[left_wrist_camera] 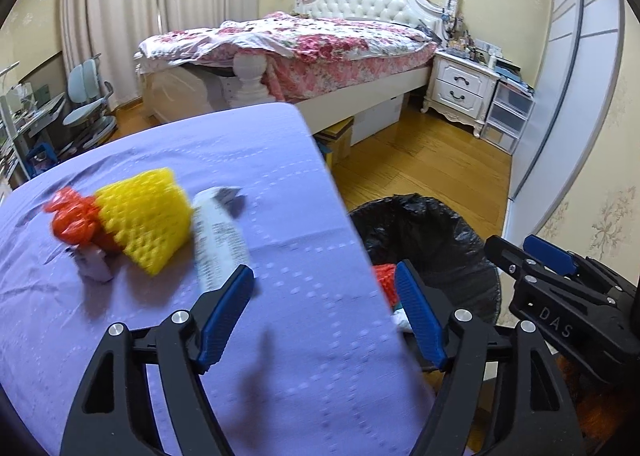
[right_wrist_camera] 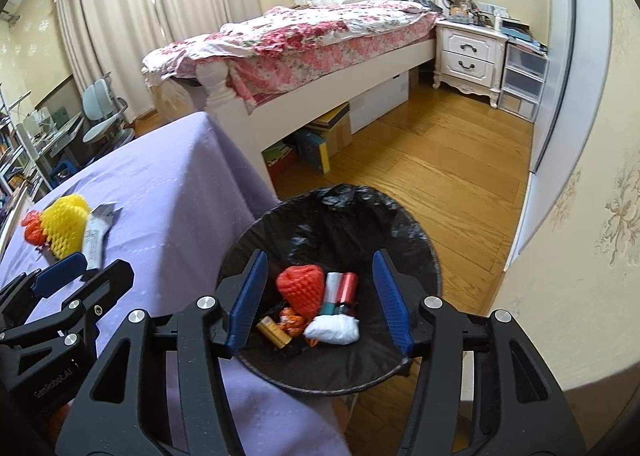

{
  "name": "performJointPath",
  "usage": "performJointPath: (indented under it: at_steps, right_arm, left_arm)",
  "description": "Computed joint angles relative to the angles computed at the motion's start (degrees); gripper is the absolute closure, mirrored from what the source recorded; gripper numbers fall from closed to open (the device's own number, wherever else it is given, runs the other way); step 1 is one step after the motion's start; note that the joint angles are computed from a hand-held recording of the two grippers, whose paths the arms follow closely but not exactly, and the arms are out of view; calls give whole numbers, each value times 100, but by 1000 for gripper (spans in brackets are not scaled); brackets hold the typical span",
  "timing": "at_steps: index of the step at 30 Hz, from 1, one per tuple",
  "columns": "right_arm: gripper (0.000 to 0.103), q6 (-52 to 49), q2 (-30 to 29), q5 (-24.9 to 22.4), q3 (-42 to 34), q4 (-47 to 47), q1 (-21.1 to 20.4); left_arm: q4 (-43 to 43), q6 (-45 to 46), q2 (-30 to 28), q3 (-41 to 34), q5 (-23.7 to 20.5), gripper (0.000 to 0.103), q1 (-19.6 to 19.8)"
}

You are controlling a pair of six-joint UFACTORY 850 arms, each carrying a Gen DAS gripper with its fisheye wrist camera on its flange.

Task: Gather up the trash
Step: 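Move both open grippers back toward the orange bag and yellow net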

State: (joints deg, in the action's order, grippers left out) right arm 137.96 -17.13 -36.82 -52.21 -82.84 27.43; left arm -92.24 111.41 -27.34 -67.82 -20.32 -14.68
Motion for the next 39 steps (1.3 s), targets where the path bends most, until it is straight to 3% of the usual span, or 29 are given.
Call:
performJointPath:
  at_steps: [14,22,27,33,39]
  right_arm:
    - [49,-857,-643,280,-1060,123,329]
    - [48,-1610,-1104,434,-1872,425,372]
    - [47,-2088,-1390,478,-2366,688,377]
    - [42,-2456,-1584,473,-2702,932,402]
    - [42,-2812,-1749,471,-2993,1179,415]
  left_arm:
    - [-555,171,-116,-332,312,30,734]
    - [0,-599,-574,-1045,342,30,918]
    - [610,-1200,-815,-1385,132,30,997]
    - [1534,-1915,-1037,-1672,-183,62,1058]
    - [1155,-1557,-1005,-1657,-349,65,1138]
